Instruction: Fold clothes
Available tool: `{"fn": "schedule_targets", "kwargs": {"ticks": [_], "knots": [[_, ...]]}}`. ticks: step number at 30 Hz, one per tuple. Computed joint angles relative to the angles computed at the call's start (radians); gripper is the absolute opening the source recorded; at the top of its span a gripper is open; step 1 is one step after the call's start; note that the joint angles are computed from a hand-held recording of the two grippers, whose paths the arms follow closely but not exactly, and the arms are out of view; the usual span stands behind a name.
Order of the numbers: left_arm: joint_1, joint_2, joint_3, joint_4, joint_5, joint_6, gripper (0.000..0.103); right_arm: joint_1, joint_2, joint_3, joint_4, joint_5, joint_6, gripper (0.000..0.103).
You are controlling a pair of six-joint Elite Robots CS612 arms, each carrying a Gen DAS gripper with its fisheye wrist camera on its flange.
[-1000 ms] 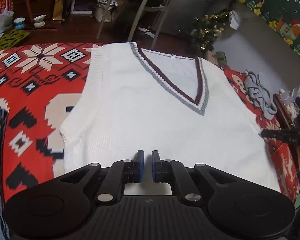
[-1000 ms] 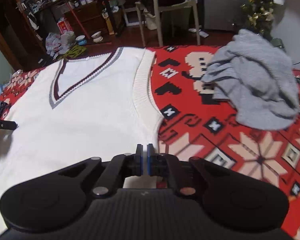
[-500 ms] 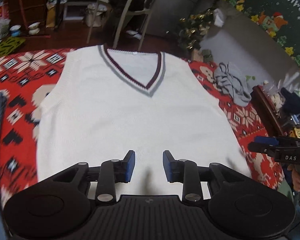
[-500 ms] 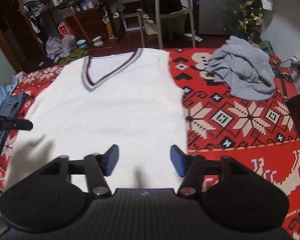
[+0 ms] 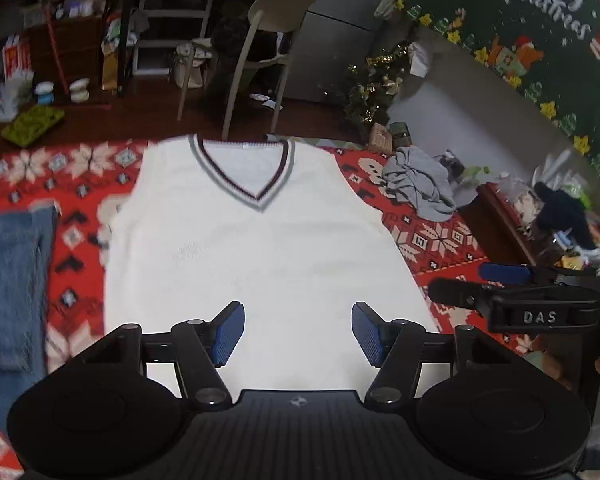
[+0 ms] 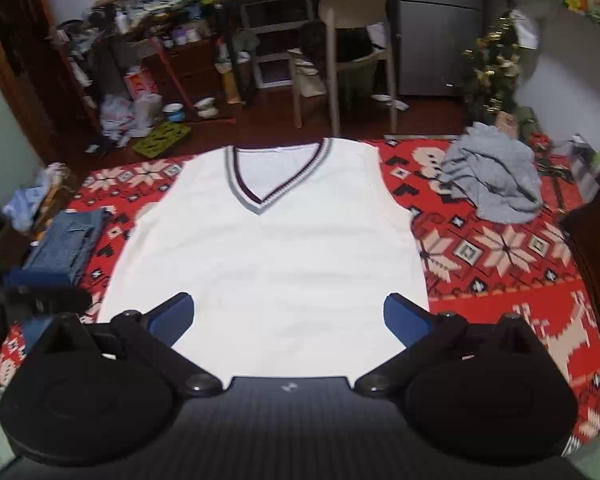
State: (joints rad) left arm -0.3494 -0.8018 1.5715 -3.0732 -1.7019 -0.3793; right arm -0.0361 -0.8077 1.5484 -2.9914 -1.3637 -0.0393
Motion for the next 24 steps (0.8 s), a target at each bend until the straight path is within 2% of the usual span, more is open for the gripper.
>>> {"fn": "schedule_targets", "kwargs": {"ticks": [3,5,7,9,10,11,12,13,14,15,17,24], "knots": [[0.0,0.029,0.01,-0.013,0.013,-0.048,0.061,0.026,0.013,0.007,-0.013,-0.097,0.018,0.102],[-0.002,0.046,0.013,-0.015,0.031,-0.022,0.06,0.029,0.032,0.02,-0.08,-0.098,-0.021,0.102],[0.002,0.065,0.02,-0.06,0.016,-0.008,0.06,0.031,0.053,0.03,-0.146,-0.104,-0.058,0.102],[0.006,0.081,0.026,-0.105,0.015,-0.02,0.057,0.036,0.081,0.033,-0.202,-0.14,-0.081,0.101],[0.007,0.088,0.028,-0.127,0.016,-0.028,0.054,0.034,0.093,0.03,-0.206,-0.135,-0.084,0.098],[0.009,0.096,0.03,-0.149,0.018,-0.036,0.047,0.032,0.105,0.027,-0.199,-0.13,-0.088,0.09],[0.011,0.103,0.029,-0.155,0.013,-0.041,0.042,0.031,0.112,0.021,-0.166,-0.124,-0.091,0.075],[0.013,0.11,0.027,-0.153,0.005,-0.044,0.03,0.031,0.118,0.015,-0.128,-0.125,-0.09,0.067],[0.015,0.116,0.024,-0.151,-0.003,-0.047,0.022,0.031,0.124,0.007,-0.089,-0.126,-0.088,0.051],[0.015,0.12,0.024,-0.144,-0.006,-0.044,0.02,0.03,0.13,0.0,-0.054,-0.124,-0.087,0.042],[0.014,0.123,0.029,-0.122,-0.008,-0.031,0.017,0.026,0.132,0.002,-0.03,-0.108,-0.095,0.037],[0.008,0.097,0.066,-0.061,-0.011,0.007,0.015,0.018,0.114,0.035,-0.004,-0.07,-0.153,0.038]]}}
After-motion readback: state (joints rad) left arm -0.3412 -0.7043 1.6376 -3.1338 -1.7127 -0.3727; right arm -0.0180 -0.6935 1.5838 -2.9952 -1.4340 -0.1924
